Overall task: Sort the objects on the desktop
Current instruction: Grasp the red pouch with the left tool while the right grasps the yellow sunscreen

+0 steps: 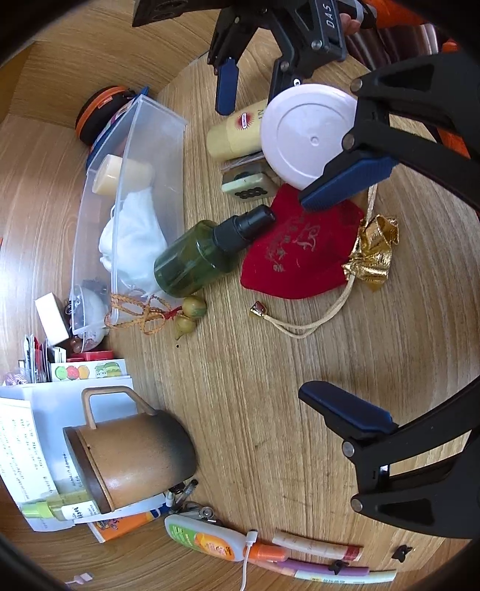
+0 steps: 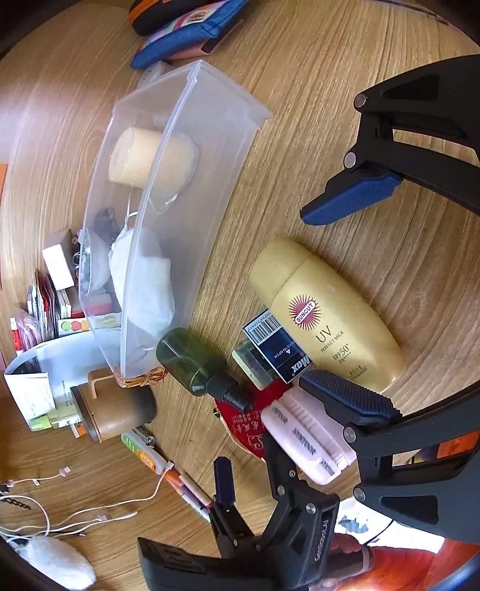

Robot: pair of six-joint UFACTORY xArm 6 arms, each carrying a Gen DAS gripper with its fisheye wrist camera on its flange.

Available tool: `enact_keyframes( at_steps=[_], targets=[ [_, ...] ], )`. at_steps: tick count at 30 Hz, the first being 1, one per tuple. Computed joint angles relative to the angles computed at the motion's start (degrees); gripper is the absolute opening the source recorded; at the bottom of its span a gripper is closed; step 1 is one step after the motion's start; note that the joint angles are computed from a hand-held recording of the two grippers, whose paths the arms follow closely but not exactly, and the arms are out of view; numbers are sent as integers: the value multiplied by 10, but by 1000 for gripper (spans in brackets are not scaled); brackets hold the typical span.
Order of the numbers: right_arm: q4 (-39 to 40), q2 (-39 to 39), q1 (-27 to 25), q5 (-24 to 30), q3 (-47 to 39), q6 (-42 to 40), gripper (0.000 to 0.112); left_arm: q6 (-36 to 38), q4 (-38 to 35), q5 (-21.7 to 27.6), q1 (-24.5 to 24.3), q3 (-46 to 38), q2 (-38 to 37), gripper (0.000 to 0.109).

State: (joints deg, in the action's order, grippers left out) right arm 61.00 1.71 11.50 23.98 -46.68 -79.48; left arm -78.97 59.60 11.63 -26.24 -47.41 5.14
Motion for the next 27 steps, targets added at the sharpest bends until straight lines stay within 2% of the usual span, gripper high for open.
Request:
enact_keyframes(
  at_steps=[3, 7, 12, 14, 16, 18, 20, 23, 27],
  targets=[
    [7, 2, 1, -1, 1, -4, 78, 0, -3, -12, 3, 0, 3, 83],
    [9, 2, 3, -3, 5, -8, 77, -6, 3, -16, 1, -1, 5, 77],
    [-1, -8, -3, 17, 11, -22, 61, 17, -9, -28, 1, 6, 3, 66],
    [-13, -10, -7, 25, 11, -22, 56, 24, -14, -30, 1, 8, 1, 64],
    [-21, -11, -9, 25, 12, -23, 53, 23, -12, -26, 4, 11, -3, 60],
    [-34, -12, -11, 20, 15, -21, 48, 30, -17, -30, 10, 19, -10, 51],
    [-48, -10, -9, 1, 18, -19, 39, 34, -22, -35, 17, 28, -16, 47],
    [-57, -3, -15, -15, 15, -18, 37, 48, -40, -52, 26, 38, -19, 46],
    [-50, 5, -22, -10, 5, -19, 37, 37, -30, -46, 22, 31, -13, 47]
  ],
)
